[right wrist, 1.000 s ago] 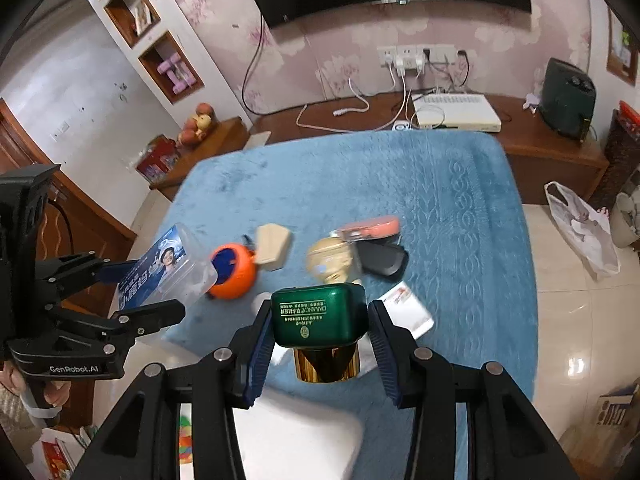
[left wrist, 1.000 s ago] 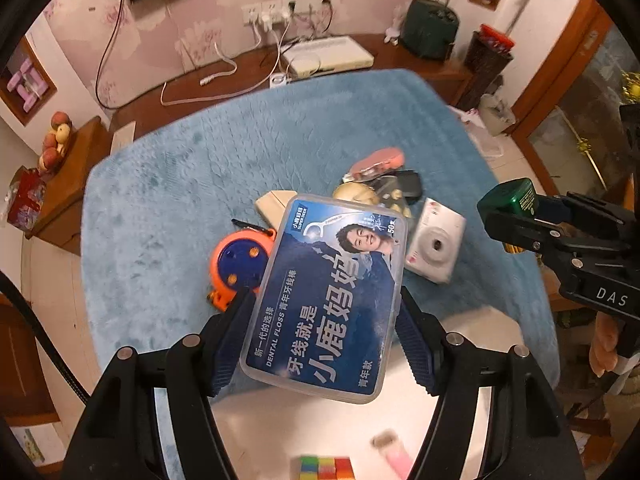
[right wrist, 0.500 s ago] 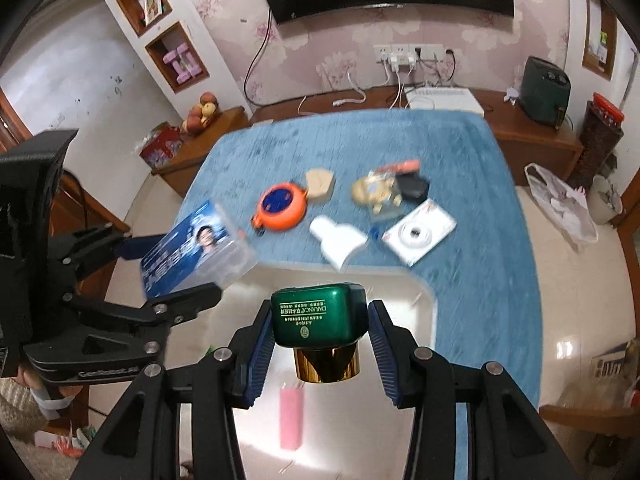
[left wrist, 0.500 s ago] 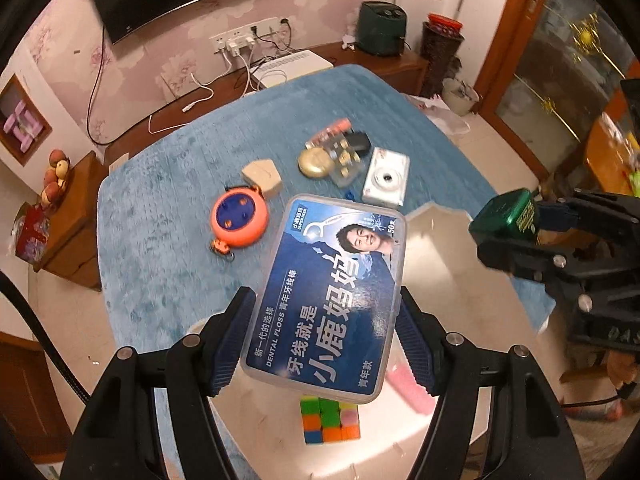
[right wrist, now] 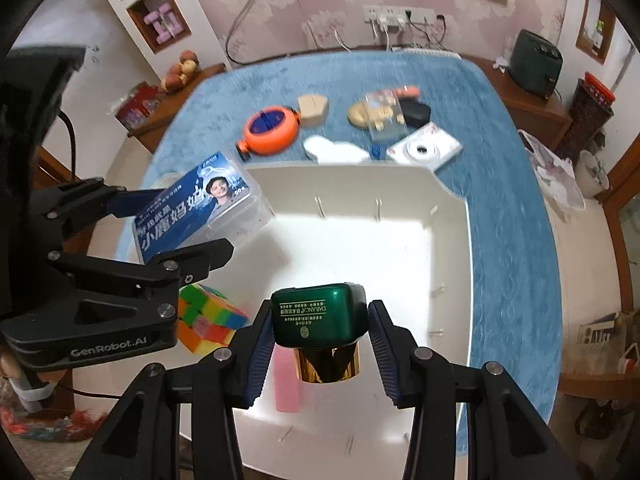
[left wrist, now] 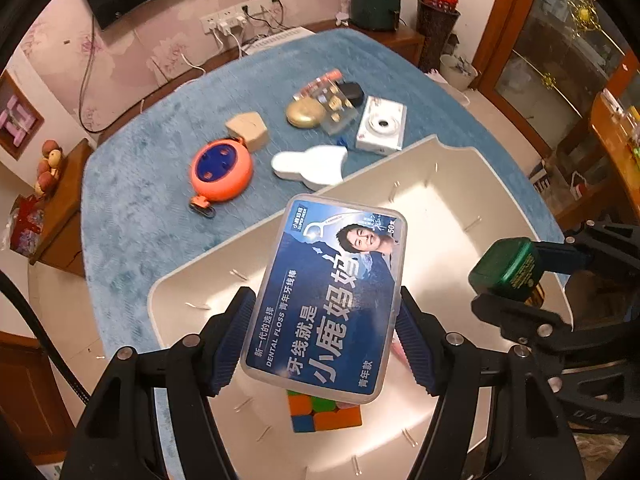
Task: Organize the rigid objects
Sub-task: 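Lower floss box and green bottle into the tray and release both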
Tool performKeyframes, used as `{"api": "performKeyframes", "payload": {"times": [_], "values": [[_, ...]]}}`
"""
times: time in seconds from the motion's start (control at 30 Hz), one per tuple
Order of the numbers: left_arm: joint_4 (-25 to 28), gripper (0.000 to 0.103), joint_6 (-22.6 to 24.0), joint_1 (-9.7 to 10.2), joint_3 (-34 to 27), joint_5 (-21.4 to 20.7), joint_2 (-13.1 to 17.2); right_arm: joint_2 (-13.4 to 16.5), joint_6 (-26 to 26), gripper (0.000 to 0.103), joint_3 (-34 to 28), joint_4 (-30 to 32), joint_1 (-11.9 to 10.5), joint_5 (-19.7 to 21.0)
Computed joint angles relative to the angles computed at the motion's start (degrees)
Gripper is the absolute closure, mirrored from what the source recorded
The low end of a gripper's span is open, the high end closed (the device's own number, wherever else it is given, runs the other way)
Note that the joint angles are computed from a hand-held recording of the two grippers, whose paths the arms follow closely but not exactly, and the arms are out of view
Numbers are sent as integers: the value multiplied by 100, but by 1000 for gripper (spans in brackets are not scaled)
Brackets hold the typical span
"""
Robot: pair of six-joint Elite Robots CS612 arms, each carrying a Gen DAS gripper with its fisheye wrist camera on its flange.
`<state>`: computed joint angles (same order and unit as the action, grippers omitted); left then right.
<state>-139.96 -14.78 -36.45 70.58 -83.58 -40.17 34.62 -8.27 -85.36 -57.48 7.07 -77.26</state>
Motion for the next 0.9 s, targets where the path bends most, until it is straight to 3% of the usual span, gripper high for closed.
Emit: {"api": "performKeyframes", "payload": {"times": [0.43,0.8,0.9], "values": [[539,31,200,-33,-336,-95,352,173,-43,57,181,166,136,-746],[1112,30,49,-13,-668,-7,588,180,-138,56,299,439,179,-984],[1149,24,-67,2,-672,-137,571,183,-128,50,275,474,164,-917]]}}
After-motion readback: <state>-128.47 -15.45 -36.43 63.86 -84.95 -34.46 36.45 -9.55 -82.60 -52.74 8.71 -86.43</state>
